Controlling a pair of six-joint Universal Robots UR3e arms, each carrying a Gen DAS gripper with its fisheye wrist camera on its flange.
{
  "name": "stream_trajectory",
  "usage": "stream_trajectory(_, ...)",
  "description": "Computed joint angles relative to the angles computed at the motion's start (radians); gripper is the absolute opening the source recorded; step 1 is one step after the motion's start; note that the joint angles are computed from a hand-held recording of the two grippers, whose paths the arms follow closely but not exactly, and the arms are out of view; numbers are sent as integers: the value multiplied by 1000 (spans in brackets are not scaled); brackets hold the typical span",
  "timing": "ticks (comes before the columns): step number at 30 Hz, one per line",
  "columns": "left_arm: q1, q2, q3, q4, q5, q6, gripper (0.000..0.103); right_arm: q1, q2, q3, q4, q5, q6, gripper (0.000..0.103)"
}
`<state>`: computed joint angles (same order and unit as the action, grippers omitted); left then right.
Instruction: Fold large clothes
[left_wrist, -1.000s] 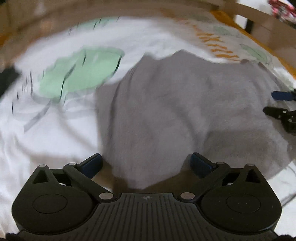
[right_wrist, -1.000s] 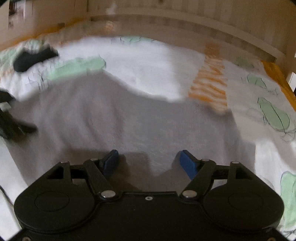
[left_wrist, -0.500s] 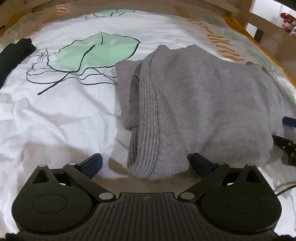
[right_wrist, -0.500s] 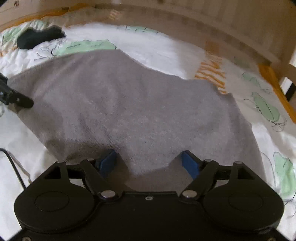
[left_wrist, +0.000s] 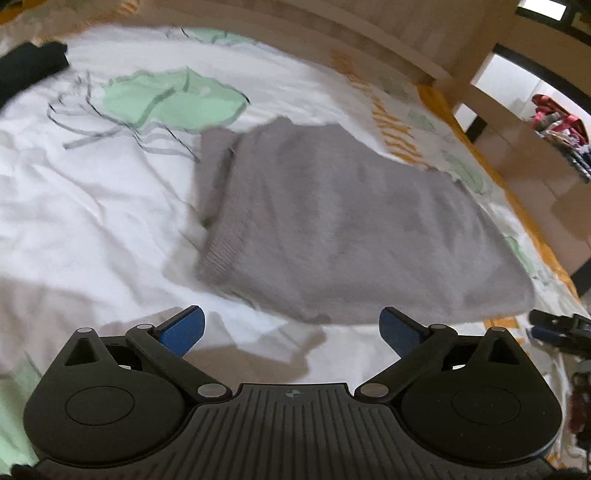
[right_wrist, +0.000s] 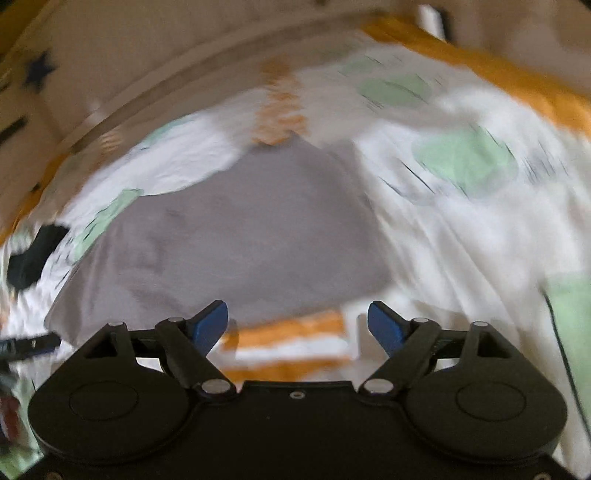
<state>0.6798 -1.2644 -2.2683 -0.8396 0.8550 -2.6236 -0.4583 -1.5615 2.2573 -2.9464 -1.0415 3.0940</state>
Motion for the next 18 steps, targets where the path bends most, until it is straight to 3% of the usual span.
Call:
stream_trajectory(5, -77, -140, 4, 217, 44, -121, 103, -101, 40, 71, -32, 130, 7, 86)
stream_trajectory(7, -102, -210, 21, 314, 47, -176, 103, -106, 115, 41, -81, 183, 34, 93)
stream_trajectory(12, -159, -375, 74, 524, 68, -275, 103, -76, 338, -71, -271, 250, 166, 95)
stream_trajectory(15, -175, -445, 124, 577, 70, -302, 103, -55, 443, -144, -358, 276, 212, 103)
stream_trajectory(18, -189, -497, 173, 591, 72, -339, 102, -9, 491, -203, -387, 242, 196, 103)
